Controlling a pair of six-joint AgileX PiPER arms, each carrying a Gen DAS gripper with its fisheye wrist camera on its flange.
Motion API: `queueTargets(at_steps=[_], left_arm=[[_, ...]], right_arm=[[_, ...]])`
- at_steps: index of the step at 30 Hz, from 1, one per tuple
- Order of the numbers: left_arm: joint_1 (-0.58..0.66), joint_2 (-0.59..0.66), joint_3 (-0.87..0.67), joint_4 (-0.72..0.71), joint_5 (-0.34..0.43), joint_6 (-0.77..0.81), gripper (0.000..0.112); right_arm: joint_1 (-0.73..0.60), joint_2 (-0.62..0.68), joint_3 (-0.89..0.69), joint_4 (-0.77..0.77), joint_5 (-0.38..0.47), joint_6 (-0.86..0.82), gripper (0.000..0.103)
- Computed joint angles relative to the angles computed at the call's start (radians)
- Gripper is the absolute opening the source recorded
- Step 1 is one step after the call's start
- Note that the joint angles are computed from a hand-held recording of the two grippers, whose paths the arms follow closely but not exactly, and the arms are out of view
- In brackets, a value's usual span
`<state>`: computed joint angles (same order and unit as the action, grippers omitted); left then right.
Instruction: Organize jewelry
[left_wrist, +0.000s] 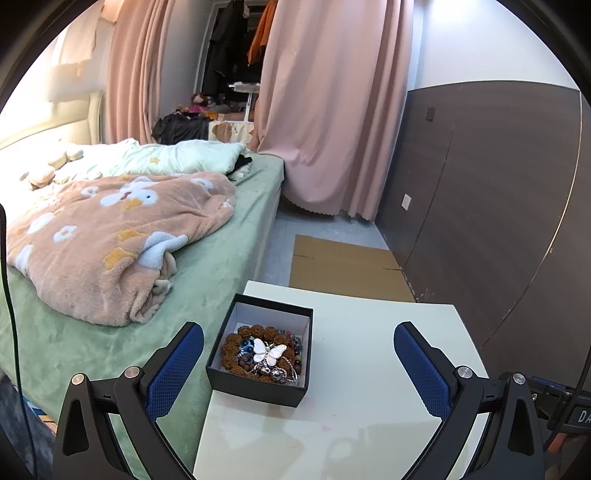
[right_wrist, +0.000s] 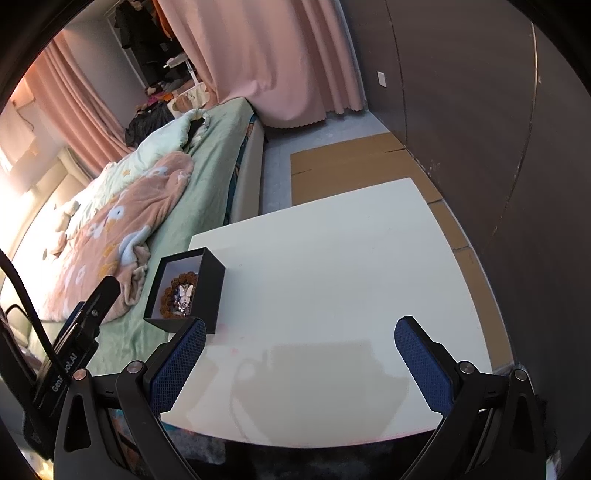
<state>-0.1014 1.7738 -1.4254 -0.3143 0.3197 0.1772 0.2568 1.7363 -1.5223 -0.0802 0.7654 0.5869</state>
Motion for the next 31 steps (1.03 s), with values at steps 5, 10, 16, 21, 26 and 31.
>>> queueTargets(at_steps=[5,10,16,21,26,31], left_arm=[[0.006,-0.007,0.006,-0.020,-0.003,0.018,0.103],[0.011,-0.009,0.003,-0.030,0.006,0.030,0.103],[0.010,-0.008,0.003,-0.035,0.005,0.034,0.103],[0.009,-0.014,0.012,-0.037,-0.007,0.039,0.103],[0.010,-0.019,0.019,-0.074,-0.014,0.079,0.103],[0.011,-0.011,0.010,-0.066,-0.008,0.068,0.103]], right_arm=[[0.018,0.009,-0.007,-0.021,0.003,0.016,0.103],[0.020,0.011,-0.011,-0.020,0.007,0.019,0.103],[0.020,0.013,-0.015,-0.022,0.012,0.019,0.103],[0.022,0.019,-0.029,-0.026,0.027,0.025,0.103],[0.026,0.022,-0.036,-0.031,0.032,0.031,0.103],[0.031,0.024,-0.039,-0.036,0.037,0.035,0.103]])
